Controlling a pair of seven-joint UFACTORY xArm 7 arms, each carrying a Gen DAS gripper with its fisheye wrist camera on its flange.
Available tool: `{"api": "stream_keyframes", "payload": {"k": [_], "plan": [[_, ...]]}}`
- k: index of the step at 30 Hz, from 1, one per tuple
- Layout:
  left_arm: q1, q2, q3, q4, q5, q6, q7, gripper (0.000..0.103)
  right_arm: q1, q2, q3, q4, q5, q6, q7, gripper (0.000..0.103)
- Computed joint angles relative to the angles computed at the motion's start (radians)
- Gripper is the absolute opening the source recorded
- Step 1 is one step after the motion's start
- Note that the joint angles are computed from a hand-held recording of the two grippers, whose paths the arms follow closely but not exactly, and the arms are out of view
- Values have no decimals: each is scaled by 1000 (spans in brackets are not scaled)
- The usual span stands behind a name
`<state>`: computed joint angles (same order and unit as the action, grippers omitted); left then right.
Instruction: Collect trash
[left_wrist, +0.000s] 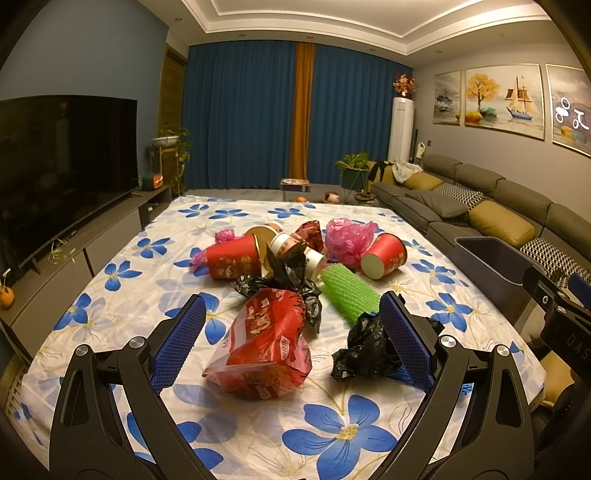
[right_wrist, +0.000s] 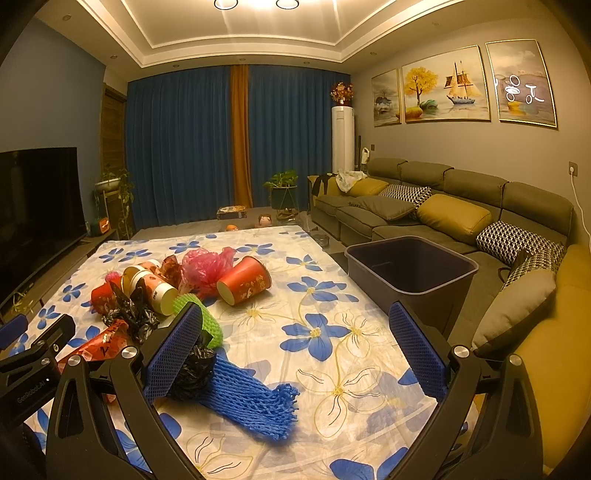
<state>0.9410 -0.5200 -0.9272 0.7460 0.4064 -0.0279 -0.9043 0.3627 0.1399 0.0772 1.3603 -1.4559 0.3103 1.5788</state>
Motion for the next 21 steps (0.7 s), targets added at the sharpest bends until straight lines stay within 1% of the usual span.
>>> {"api": "stream_keyframes", "payload": {"k": [3,7,14,17,21], "plan": [[3,0,-3,-2,-1,-5,0,93,0,1,-1,0,-2,-3,2,98],[37,-3,-35,-3,-11,-20,-5,93,1,6,-2,4,-11,-8,10,98],[42,-4,-42,-7,-32,-31,11,93,1,16,-7,10,-32,-24,33,98],[56,-13,-50,-23,-48,-62,18,93,-1,19,-8,11,-51,-44,52,98],[74,-37,-53,-81,-84,-133,57,93,-5,34,-11,20,-74,-77,74,97]]}}
